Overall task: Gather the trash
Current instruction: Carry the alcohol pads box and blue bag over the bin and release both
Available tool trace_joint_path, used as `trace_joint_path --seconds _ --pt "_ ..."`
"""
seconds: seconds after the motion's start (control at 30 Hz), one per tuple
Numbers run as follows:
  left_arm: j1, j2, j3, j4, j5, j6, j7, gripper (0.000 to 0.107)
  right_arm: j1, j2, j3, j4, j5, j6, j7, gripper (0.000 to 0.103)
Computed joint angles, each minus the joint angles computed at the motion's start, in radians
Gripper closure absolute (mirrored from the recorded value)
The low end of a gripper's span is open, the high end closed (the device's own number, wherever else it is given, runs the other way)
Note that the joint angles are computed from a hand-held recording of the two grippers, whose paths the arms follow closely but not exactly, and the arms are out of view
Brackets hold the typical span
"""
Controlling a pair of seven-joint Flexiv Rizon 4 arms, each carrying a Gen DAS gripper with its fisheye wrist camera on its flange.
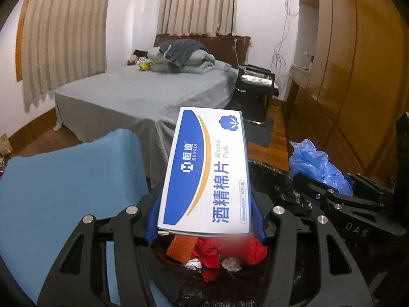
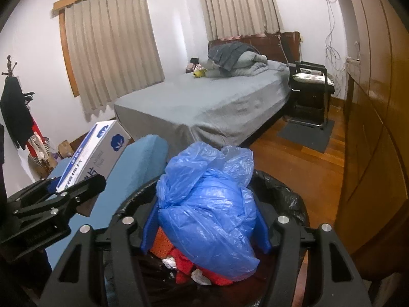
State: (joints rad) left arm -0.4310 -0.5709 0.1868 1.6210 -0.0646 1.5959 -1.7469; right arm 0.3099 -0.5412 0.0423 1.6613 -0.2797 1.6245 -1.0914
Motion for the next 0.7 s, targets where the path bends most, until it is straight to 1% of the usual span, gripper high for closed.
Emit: trace_joint_path --seconds 0.07,0.13,0.33,0.43,0.5,0.57,0.7 --pt "0.033 -0.006 -0.043 0.000 -0.007 -0.005 0.020 0.052 -0.014 -0.019 0.017 -0.021 0.001 -0.021 -0.005 0.041" --pt "0.044 -0.028 -0.058 -0.023 -0.017 -0.023 0.028 0.052 -0.021 -0.035 0.025 -0.033 0.004 -0.031 -0.010 0.041" --pt "0.068 -0.073 -0.080 -0.060 -0.032 -0.063 0.041 0.052 -0.041 -0.079 0.047 -0.077 0.011 -0.078 -0.031 0.036" --pt "0.077 -0.090 -0.090 -0.086 -0.032 -0.089 0.050 0.051 -0.048 -0.096 0.055 -0.095 0.016 -0.097 -0.044 0.032" --pt "0.083 -0.097 -0.097 -0.092 -0.029 -0.094 0.055 0.045 -0.050 -0.103 0.057 -0.107 0.021 -0.111 -0.049 0.031" --pt "0.093 -0.100 -0.107 -0.097 -0.029 -0.098 0.061 0.037 -0.052 -0.108 0.058 -0.114 0.027 -0.118 -0.053 0.030" --pt "0.093 -0.096 -0.097 -0.089 -0.028 -0.099 0.054 0.034 -0.049 -0.100 0.051 -0.108 0.035 -0.116 -0.053 0.027"
